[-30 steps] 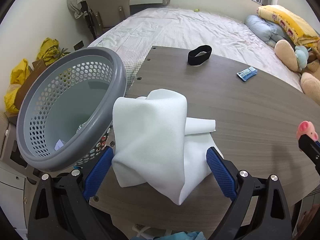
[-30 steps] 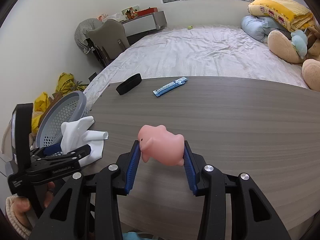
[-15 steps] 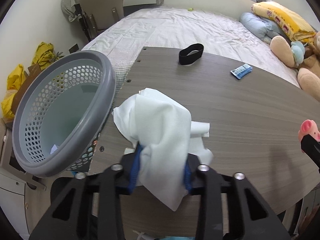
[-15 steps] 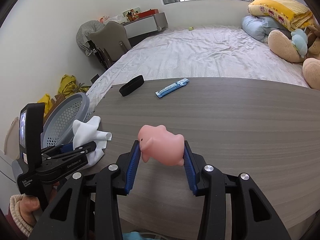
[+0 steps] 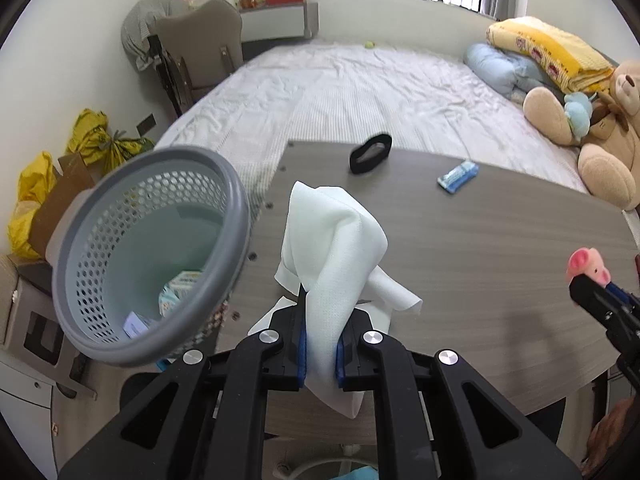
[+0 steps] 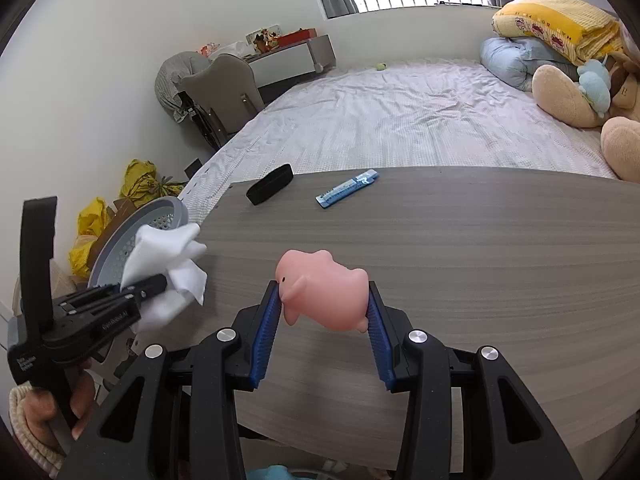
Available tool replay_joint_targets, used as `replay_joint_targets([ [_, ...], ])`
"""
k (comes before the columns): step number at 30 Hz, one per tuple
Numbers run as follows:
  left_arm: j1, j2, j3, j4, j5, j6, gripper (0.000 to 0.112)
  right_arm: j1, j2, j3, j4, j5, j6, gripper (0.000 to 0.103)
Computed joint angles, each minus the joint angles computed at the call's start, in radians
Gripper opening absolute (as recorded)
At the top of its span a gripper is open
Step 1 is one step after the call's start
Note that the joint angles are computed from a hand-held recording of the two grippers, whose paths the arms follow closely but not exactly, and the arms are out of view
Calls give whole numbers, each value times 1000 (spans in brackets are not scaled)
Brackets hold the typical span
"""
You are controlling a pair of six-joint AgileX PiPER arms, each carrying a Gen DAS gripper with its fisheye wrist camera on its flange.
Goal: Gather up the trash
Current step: 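Carry the white tissue and pink pig over the grey basket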
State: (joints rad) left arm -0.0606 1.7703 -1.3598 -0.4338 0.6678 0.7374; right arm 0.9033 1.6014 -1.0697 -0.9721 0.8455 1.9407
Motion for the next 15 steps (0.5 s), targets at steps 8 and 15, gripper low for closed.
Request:
replay_joint_targets([
  [8, 83, -24, -77, -131, 40, 120, 11, -1, 56, -138, 23, 50, -108, 41],
  [15, 167, 46, -194, -165, 57, 148, 11, -50, 199, -392, 82, 34, -321, 41],
])
